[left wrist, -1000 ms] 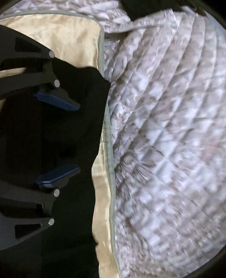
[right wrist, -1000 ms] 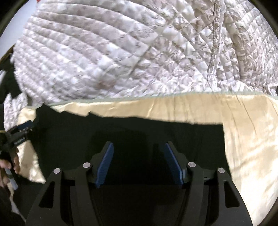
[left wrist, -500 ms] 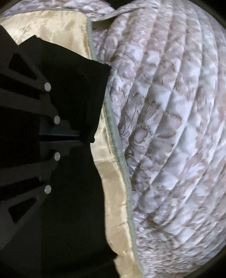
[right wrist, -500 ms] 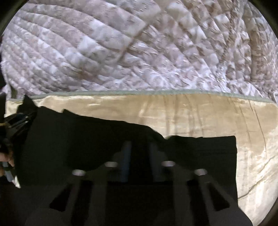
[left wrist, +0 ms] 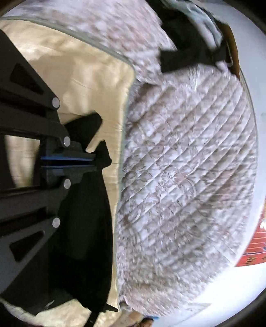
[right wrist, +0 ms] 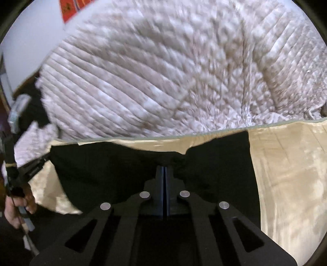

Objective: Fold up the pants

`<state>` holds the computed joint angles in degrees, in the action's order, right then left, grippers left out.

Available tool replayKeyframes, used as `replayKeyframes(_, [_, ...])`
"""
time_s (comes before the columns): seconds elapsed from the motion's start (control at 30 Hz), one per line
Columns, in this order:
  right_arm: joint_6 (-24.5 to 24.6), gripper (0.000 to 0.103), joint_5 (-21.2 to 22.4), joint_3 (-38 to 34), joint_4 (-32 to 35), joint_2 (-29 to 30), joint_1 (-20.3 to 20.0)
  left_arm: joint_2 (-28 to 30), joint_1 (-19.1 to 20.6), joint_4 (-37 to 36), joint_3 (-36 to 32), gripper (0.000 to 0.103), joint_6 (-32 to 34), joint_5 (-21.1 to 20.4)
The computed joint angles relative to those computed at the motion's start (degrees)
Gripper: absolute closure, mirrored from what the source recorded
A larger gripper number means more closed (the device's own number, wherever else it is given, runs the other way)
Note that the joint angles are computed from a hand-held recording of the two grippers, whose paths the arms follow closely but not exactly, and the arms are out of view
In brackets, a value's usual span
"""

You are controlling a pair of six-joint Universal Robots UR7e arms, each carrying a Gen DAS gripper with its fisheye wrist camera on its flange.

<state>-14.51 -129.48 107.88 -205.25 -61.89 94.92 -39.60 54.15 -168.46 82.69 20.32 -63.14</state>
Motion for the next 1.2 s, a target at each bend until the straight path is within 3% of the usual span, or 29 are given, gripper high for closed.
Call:
replayKeyframes(0.13, [3.15,0.103,-1.61,8.72,-6.67,-1.21,2.62,-8.19,1.12,-1.86,11.77,0.099,-1.55,-2.07])
replayKeyframes(0.27, [10.10,0.103,-3.54,17.25,-10.77,-1.52,4.19,-13.24,1.99,-0.39,20.27,0.098,-6.84,-1.51])
replayKeyframes(0.37, [17.95,0.103,-3.46,21.82,-8.39,-1.63,3.17,-15.23,2.79,3.53,23.74,0.096,-10.82,0.25])
replayKeyframes(0.47, [25.19,0.101,0.54,25.89,-5.70,-3.31,0.48,-17.65,3.72,6.83,26.10,0.096,-14.65,0.88])
replayKeyframes(0.53, [26.70,0.100,0.66,27.24,-6.81,-3.40,0.01,-18.75,3.78,6.75,26.96,0.090,-15.50,1.32])
replayKeyframes(0.57, [26.73,0.096,2.07,28.15,-8.93,-3.49,-0.42,-19.11,3.69,6.08,27.23,0.075,-15.60,1.28])
replayKeyframes(0.6, [26.91,0.087,2.83,28.77,-10.70,-3.18,-0.52,-19.08,3.54,5.27,26.94,0.058,-15.22,0.77])
replayKeyframes(0.7, [26.97,0.054,5.27,30.14,-16.19,-2.55,-1.28,-17.27,2.66,3.05,24.94,0.047,-11.98,0.13])
replayKeyframes(0.8, [27.71,0.053,8.49,31.40,-20.51,-2.02,-2.61,-11.94,1.81,2.77,20.01,0.047,-6.46,2.32])
replayKeyframes(0.93, [28.19,0.053,9.72,31.66,-24.10,-1.74,-3.30,-4.63,2.38,10.35,10.82,0.048,-4.34,4.51])
replayKeyframes(0.97, [28.50,0.053,9.66,31.66,-24.56,-1.83,-3.33,-3.16,2.68,12.10,8.94,0.057,-4.63,4.81])
replayKeyframes(1.0, [28.80,0.052,10.01,31.78,-25.37,-1.88,-3.56,-2.19,2.95,13.07,7.82,0.077,-5.13,5.11])
replayKeyframes(1.03, [29.10,0.051,10.45,31.91,-26.00,-1.87,-3.89,-1.27,3.11,14.04,6.83,0.086,-5.89,6.34])
replayKeyframes(1.1, [30.14,0.049,10.83,32.11,-26.71,-1.88,-4.64,-1.58,3.39,11.70,7.72,0.098,-6.03,5.76])
replayKeyframes(1.2, [31.61,0.049,9.90,31.98,-26.79,-2.14,-5.76,-4.50,2.96,2.97,12.69,0.099,-5.62,5.46])
